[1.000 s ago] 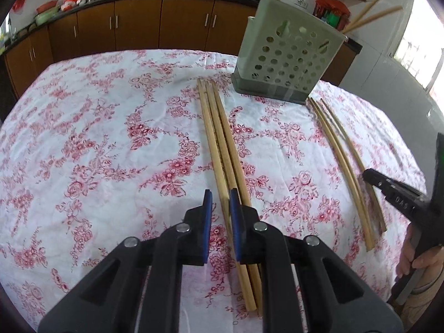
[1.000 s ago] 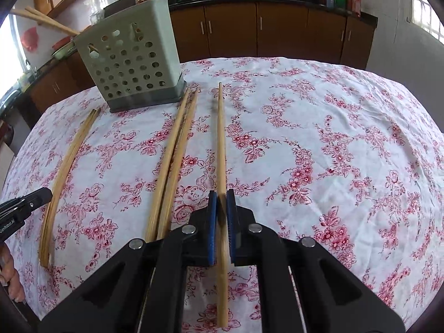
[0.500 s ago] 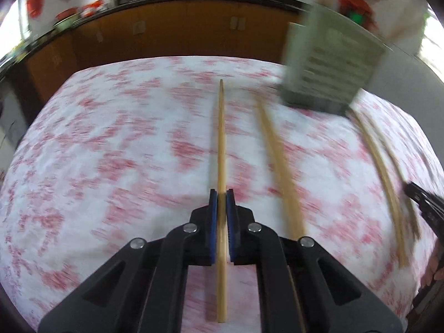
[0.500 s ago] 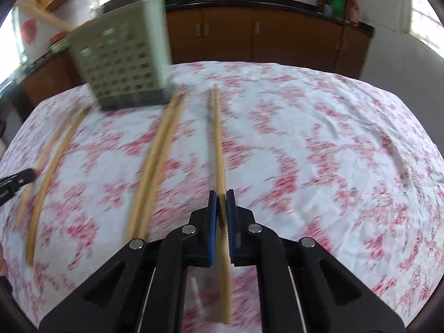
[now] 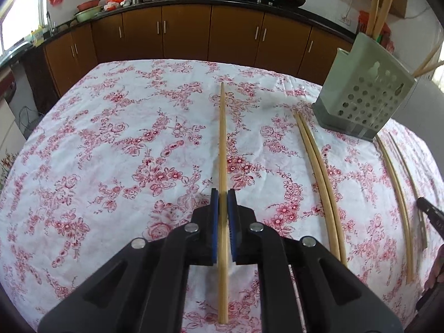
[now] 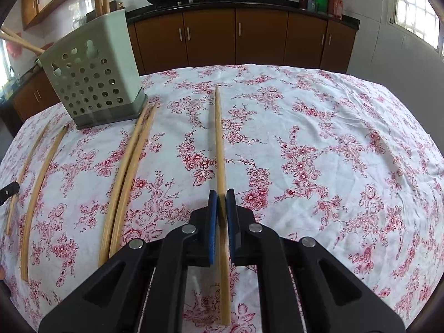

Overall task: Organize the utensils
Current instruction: 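Lower both tools to the table and grasp one chopstick each, then lift both chopsticks and carry them upright above the green caddy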

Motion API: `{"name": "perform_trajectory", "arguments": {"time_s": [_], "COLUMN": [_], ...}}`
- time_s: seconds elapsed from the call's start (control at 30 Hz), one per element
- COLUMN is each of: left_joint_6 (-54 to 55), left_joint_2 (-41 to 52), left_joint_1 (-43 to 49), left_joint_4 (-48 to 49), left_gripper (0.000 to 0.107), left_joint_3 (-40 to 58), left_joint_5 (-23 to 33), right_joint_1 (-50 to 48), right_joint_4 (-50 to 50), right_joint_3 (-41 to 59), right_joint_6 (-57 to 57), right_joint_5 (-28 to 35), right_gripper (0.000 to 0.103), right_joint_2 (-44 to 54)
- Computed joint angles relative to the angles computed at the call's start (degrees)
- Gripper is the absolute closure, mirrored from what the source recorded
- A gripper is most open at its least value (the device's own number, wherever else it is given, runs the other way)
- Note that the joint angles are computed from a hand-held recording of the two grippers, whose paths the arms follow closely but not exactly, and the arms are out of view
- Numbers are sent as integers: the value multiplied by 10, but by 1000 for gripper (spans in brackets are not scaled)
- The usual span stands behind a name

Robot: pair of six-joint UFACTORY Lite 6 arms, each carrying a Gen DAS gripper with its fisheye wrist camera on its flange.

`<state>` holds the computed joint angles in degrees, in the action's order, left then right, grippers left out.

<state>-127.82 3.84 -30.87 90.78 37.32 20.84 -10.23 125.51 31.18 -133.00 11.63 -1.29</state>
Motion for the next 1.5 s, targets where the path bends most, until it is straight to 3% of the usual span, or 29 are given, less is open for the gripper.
{"name": "perform_trajectory", "arguments": {"time_s": [0.23, 1.27, 1.37, 1.5], "left_joint_6": [-31, -59, -57, 72], "left_joint_2": [-9, -20, -21, -28], "left_joint_1": [5, 12, 11, -26], "left_joint_4": [28, 49, 47, -71], "left_gripper": [96, 96, 96, 96], "left_joint_3": [-10, -18, -19, -16], "left_joint_5": [-11, -25, -25, 15], "right_joint_1": [15, 18, 13, -21], "right_joint_4": [47, 54, 34, -98], "right_joint_3": [-5, -4, -3, -29], "right_joint_6": [-35, -40, -23, 85], "right_joint_5": [-9, -13, -8, 19], "right_gripper": [94, 94, 93, 93], "right_joint_2": [-6, -6, -4, -31]}}
